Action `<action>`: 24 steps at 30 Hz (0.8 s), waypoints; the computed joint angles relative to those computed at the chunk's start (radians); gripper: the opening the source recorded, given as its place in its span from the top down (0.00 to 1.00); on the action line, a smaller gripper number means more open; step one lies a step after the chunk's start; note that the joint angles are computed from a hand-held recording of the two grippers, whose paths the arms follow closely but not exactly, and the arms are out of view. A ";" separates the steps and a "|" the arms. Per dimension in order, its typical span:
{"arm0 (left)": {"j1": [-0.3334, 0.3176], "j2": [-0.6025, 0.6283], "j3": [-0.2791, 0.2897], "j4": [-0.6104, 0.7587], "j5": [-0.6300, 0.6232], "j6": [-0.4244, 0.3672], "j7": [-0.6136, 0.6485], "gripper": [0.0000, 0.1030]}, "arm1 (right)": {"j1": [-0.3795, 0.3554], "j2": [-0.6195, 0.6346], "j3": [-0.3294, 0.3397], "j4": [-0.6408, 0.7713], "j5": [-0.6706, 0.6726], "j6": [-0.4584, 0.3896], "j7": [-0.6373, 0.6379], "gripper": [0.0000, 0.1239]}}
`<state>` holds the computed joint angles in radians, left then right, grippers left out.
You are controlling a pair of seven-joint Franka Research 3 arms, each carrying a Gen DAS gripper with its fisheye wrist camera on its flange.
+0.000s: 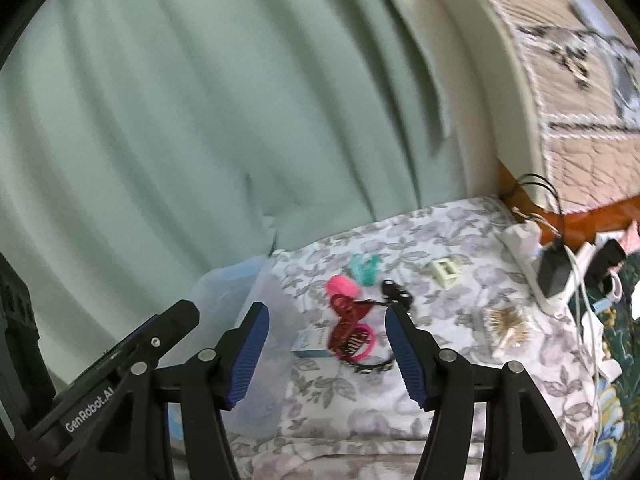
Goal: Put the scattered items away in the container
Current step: 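Withdraw both open grippers from the box toward the remaining items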
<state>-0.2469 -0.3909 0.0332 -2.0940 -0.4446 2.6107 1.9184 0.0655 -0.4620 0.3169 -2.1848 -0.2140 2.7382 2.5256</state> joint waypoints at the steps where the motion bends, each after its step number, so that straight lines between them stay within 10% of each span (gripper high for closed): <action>1: 0.000 0.006 -0.007 0.004 0.008 -0.005 -0.003 0.37 | -0.001 -0.011 -0.008 -0.014 0.006 0.002 0.004 0.48; 24: 0.051 0.245 -0.146 0.088 0.183 -0.102 -0.060 0.37 | -0.054 0.010 -0.135 -0.173 0.146 -0.087 0.013 0.47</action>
